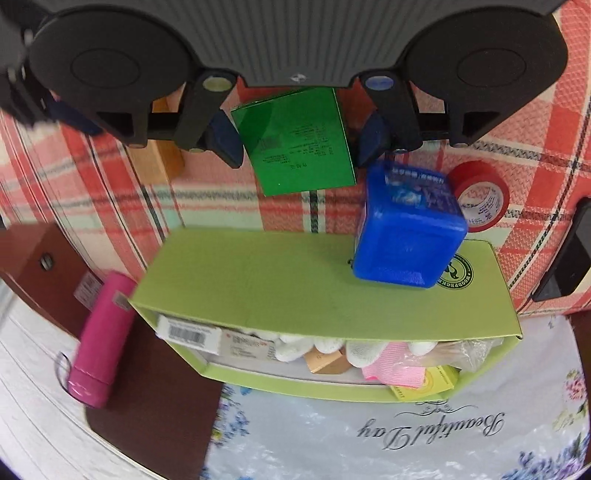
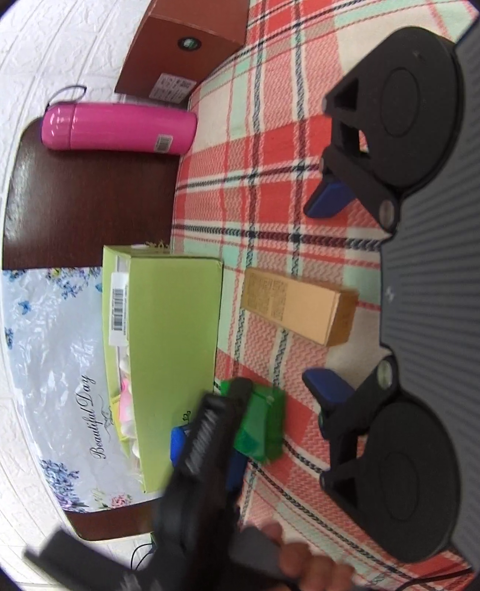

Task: Organize objects
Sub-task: 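Grasp the green box with the left tool while the right tool grasps the gold box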

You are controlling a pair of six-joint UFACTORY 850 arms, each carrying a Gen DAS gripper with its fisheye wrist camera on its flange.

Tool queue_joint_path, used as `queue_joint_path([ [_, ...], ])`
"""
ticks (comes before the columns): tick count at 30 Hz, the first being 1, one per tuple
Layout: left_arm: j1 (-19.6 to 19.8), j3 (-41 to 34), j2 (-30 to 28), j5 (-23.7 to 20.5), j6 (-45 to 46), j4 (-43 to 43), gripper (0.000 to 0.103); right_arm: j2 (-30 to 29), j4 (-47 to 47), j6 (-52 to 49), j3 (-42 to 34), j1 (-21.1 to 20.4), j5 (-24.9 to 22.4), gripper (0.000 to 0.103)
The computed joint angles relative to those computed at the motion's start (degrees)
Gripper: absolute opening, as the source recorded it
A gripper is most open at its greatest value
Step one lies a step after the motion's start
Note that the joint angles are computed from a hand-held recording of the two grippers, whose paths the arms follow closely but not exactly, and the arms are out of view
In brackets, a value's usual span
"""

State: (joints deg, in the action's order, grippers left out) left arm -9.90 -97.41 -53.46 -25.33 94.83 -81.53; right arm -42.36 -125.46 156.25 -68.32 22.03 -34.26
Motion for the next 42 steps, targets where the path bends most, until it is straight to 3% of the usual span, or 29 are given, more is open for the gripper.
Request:
queue_joint_path([
  [5, 1.5, 4.2, 2.4, -1.4, 4.4, -0.9, 0.070, 0.4, -3.9, 3.6, 0.7, -0.5, 0.9, 0.037],
  [8, 2.4, 6.6, 3.8, -2.2, 6.9, -1.5, 0.070, 1.3, -4.8, 3.5, 2.1, -0.1, 1.2, 0.033],
  [15, 4.8, 13.4, 7.8, -5.2, 18.1, -3.3, 0.070, 5.6, -9.2, 5.9, 7.9, 1.9, 2.7, 0.032],
  [19, 4.5, 18.4, 10.3, -2.1, 33.5, -17.8, 0.074, 5.9, -7.7, 5.2, 8.5, 3.0, 1.8, 0.042],
  [21, 4.1, 19.1, 10.5, -1.2, 38.9, -23.1, 0.074, 5.8, -6.4, 4.1, 7.9, 3.1, 2.1, 0.042],
  [25, 4.4, 18.1, 10.1, -1.8, 34.2, -17.5, 0.074, 6.0, -6.0, 3.0, 7.9, 3.1, 1.9, 0.042],
  [29, 4.4, 18.8, 10.3, -1.0, 36.7, -20.2, 0.074, 5.9, -5.4, 2.5, 7.8, 2.9, 1.7, 0.042],
  [34, 4.5, 17.9, 9.8, -1.3, 33.2, -17.6, 0.074, 5.5, -6.1, 2.5, 7.2, 2.7, 2.1, 0.042],
  [38, 5.0, 17.0, 9.2, -2.8, 29.3, -14.7, 0.070, 5.2, -6.4, 2.4, 6.7, 2.6, 2.9, 0.032],
  [42, 5.5, 16.7, 9.4, -4.9, 26.4, -12.6, 0.066, 6.1, -12.3, 8.3, 7.7, 2.1, 3.1, 0.031],
])
